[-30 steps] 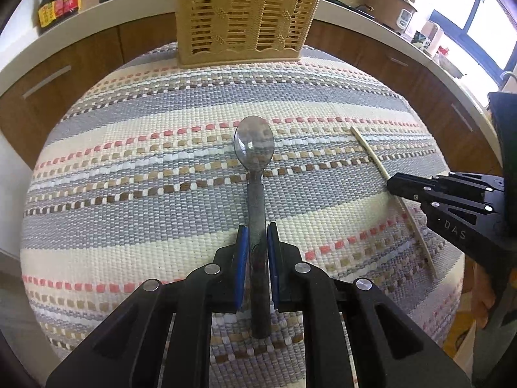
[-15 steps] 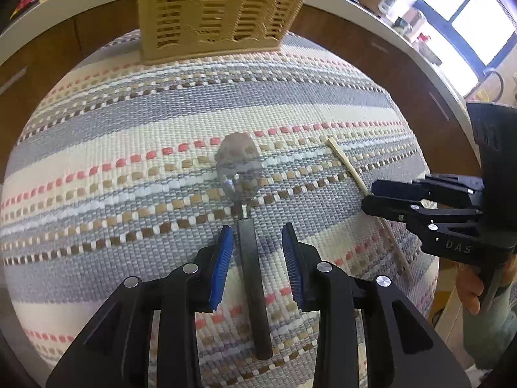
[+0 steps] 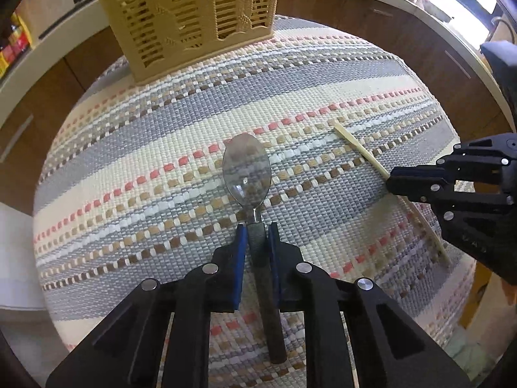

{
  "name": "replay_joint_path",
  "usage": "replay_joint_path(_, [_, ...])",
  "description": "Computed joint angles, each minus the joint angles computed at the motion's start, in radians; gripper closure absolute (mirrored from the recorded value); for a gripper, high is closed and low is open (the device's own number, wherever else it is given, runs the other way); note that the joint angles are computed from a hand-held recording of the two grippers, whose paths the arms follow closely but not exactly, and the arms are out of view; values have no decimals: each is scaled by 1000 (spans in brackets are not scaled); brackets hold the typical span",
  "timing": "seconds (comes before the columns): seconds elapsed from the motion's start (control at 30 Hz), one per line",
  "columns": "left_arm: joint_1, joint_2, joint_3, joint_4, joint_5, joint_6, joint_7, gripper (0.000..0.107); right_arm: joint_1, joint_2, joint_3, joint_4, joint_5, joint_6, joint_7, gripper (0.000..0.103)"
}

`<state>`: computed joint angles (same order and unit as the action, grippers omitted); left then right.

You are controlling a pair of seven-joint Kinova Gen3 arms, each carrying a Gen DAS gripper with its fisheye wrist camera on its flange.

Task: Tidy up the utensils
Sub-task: 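Lift the spoon and chopstick up over the yellow basket with both tools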

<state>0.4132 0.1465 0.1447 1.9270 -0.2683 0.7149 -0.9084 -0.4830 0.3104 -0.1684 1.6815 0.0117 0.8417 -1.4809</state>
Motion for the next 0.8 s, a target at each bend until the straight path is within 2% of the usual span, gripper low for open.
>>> replay_joint_path(0.07, [-18, -8, 21, 20, 20, -33, -28, 97, 32, -11, -11, 8, -35, -14, 49, 99])
replay_joint_path(0.13, [-41, -24, 13, 40, 80, -78, -83, 98, 86, -48, -23, 29, -102, -15, 121, 99])
replay_joint_path(0.27, [-71, -121, -4, 103, 109, -187, -107, 98, 154, -97, -31, 20, -224, -32, 253, 99])
replay_joint_path(0.33, [-90, -181, 2, 121, 83, -236, -76, 98, 188, -121, -36, 7, -303, -41, 326, 99])
replay_joint_path(0.4, [-119, -232, 29, 125, 16, -265, -10, 98, 210, -147, -34, -3, -375, -53, 390, 99])
replay_joint_path(0.53, [-223, -327, 95, 131, -81, -342, 79, 98, 252, -182, -38, -32, -521, -103, 495, 99])
replay_joint_path(0.6, [-270, -364, 101, 134, -77, -413, 73, 98, 258, -192, -22, -41, -601, -132, 559, 99])
replay_joint_path(0.63, [-310, -371, 127, 133, -88, -447, 78, 98, 269, -196, -26, -52, -633, -166, 579, 99])
replay_joint_path(0.7, [-397, -372, 184, 124, -113, -486, 93, 98, 260, -175, -11, -90, -666, -199, 598, 99])
replay_joint_path(0.8, [-469, -370, 204, 123, -85, -557, 84, 98, 276, -155, -26, -139, -724, -267, 647, 99])
